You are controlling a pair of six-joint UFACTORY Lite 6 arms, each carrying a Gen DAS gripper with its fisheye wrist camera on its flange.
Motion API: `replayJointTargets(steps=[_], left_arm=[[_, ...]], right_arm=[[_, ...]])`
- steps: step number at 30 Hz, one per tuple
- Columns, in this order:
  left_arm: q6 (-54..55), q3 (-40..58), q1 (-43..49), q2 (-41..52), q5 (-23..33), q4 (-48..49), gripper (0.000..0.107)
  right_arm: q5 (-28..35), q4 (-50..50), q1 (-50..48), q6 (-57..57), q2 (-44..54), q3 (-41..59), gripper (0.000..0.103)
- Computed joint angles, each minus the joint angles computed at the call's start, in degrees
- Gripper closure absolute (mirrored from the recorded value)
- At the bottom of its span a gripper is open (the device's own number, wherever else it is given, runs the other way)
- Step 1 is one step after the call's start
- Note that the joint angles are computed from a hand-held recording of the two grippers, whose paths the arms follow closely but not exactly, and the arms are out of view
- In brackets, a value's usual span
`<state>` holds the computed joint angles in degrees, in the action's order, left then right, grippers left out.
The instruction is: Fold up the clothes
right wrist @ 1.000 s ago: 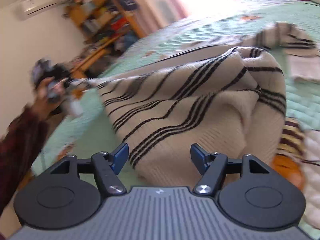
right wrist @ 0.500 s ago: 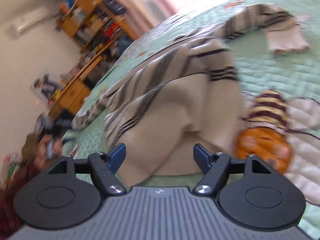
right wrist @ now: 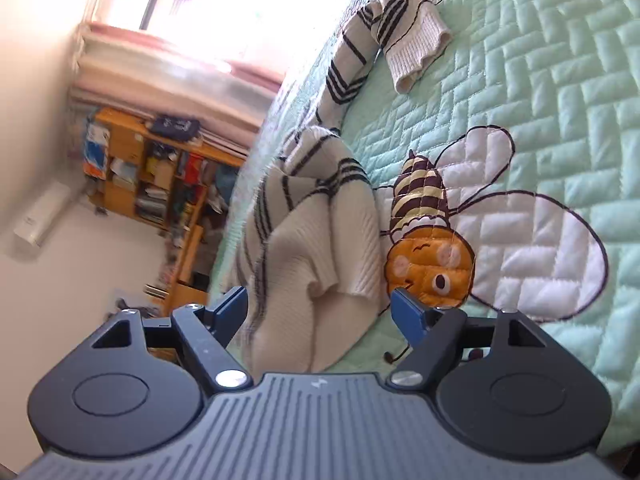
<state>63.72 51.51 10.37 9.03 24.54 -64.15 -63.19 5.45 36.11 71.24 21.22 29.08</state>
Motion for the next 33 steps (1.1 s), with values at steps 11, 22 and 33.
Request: replayJointTargets(steps=[11,22,33], left_arm=[[-6.0,-4.6,-13.0,0.8,-7.2,1.5,0.014],[-6.4,-25.1,-39.6,-6.5,-58.9,7.7,0.013],[-7.1,-21.1,-40.1,-2.9,-62.5,9.4,0.092]], right_arm=[[-3.4,-3.2,-1.4,-3.9,2.6,-0.6,0.022],[-1.6,-0.9,0.1,-12.9,3.4,-0.6,0.022],[-3.0,-0.3,0.8,-14.4,3.9,-0.7,0.022]])
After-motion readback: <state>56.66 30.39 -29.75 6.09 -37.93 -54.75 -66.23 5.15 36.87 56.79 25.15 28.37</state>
